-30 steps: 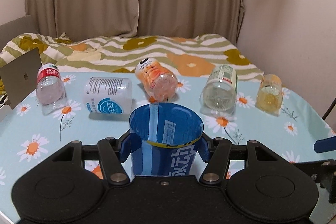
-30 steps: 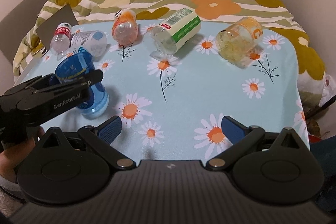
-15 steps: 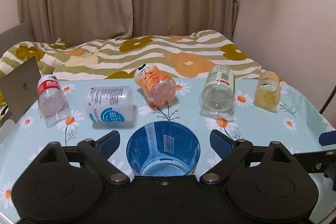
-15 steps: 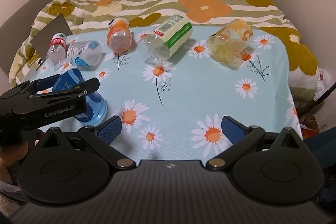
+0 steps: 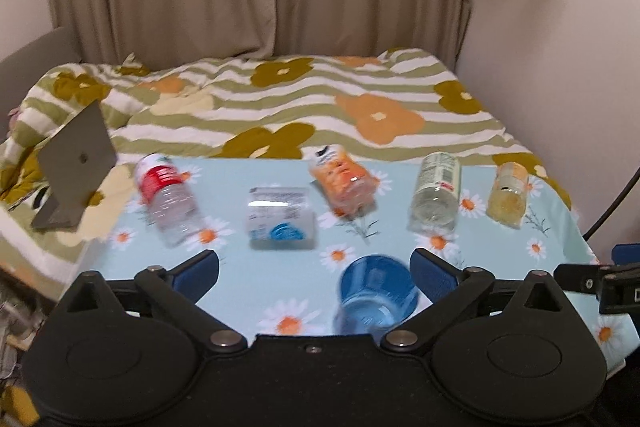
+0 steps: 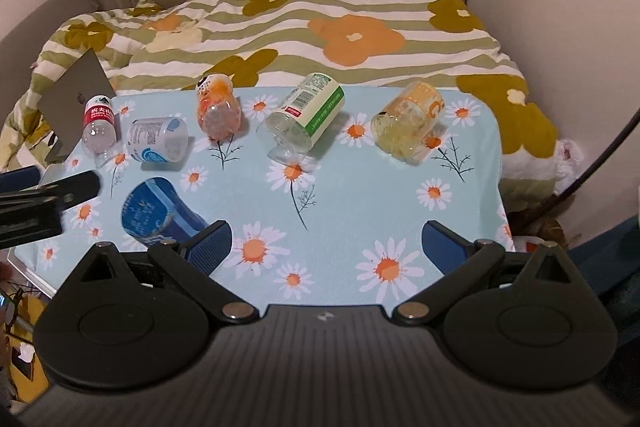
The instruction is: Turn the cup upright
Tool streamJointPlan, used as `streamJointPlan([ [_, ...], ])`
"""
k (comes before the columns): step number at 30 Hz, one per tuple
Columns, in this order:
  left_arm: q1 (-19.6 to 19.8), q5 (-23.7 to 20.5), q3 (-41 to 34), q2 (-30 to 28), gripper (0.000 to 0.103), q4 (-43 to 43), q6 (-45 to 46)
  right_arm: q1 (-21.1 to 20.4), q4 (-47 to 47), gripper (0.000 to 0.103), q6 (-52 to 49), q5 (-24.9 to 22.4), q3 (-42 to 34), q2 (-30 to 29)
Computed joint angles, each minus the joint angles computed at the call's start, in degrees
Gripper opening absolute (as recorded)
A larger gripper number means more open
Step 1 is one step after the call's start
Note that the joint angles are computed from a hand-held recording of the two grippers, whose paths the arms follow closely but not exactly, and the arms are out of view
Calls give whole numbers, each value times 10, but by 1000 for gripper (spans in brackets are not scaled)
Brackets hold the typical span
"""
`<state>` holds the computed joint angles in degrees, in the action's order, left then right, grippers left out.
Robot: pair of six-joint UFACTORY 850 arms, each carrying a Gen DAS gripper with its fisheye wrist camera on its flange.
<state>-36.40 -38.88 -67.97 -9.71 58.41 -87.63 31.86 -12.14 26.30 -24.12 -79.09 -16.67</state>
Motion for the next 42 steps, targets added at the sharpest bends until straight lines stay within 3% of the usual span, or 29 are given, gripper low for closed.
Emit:
streamJointPlan([
  [12, 9, -19, 33, 68, 103, -101, 101, 54, -128, 103, 152, -64, -10, 17],
  [21, 3, -11, 60, 86, 103, -90, 89, 73, -185, 103, 210, -65, 10, 32],
  [42, -8, -5, 80, 106, 103, -83, 78, 86, -204, 103, 246, -79, 20, 39],
])
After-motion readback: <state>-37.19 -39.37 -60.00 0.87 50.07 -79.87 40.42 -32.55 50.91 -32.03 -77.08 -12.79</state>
